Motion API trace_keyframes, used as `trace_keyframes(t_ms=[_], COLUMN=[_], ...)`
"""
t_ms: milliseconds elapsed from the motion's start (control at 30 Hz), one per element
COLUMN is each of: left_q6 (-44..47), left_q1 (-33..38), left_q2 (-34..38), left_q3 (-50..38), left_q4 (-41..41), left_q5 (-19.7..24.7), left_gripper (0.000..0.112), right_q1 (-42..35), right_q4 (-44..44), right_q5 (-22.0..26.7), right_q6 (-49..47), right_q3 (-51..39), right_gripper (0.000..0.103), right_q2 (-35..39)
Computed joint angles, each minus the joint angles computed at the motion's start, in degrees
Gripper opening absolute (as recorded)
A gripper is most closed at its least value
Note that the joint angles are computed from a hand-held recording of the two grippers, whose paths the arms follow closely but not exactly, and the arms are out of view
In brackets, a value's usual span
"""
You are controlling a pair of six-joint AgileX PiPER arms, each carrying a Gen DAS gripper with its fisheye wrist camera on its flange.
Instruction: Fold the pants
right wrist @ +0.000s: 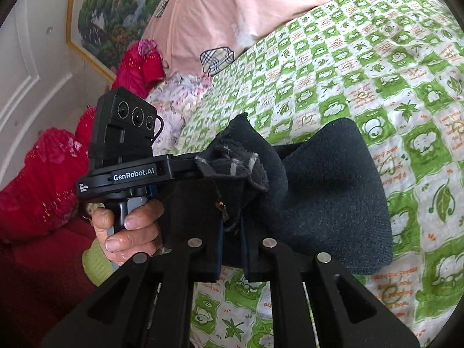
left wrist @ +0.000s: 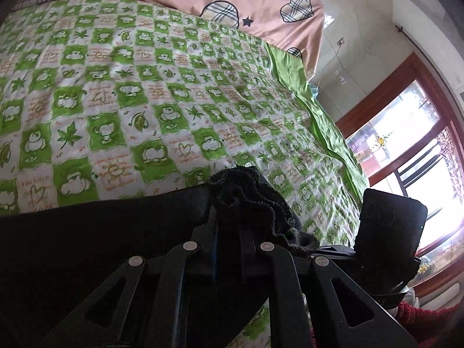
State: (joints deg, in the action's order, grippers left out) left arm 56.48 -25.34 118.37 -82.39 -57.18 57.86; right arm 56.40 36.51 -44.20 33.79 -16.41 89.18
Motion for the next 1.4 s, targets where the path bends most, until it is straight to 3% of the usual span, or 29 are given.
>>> trace_keyframes(t_ms=[400,667,733,800,867,1000,1133,1267,1400], left_q6=[2.79,3.03,3.48,3.35,3.23,2.92,1.45,0.98,0.67], left_q1=[4.89,10.39,11.92,13.63,15.37,19.82,24.78,32.29,40.54], left_q2=[-3.02,-6.92,-9.05,-11.80,-13.86,-18.94,-23.82,-26.90,-30.20], left_q3=[8.36,14.98,17.77,20.79,22.98,27.71,31.61,34.01,36.11], left_q4=[-1.20,-2.81,-3.61,-4.18,-4.86,-5.34,-4.96,-4.91,-4.37], left_q5=[-3.74,-5.87,-7.00,-8.88,-9.75,-10.98,-12.49,-10.67,-9.71], left_gripper=[0.009,0.010,0.014,0.028,0.035,0.038,0.047,0.048,0.048], right_q1=[0.66,2.14,2.57,2.45,1.76,-0.30,-4.98,-9.54,-12.73], right_q4=[9.04,12.17,12.38,11.27,7.29,0.79,-9.29,-23.03,-41.48], right_q5=[9.51,12.02,12.87,13.82,14.12,14.82,19.11,24.51,27.95], right_q6=[-12.30,-16.52,-17.43,-17.94,-15.57,-13.24,-9.55,-2.37,10.96], right_q3=[-7.64,-10.12,-10.69,-10.96,-10.76,-11.81,-15.88,-22.05,-27.89], right_gripper=[0.018,0.038,0.041,0.042,0.042,0.042,0.042,0.042,0.043], right_q2=[3.49,3.72,3.31,2.31,1.15,-0.48,0.11,2.39,5.17])
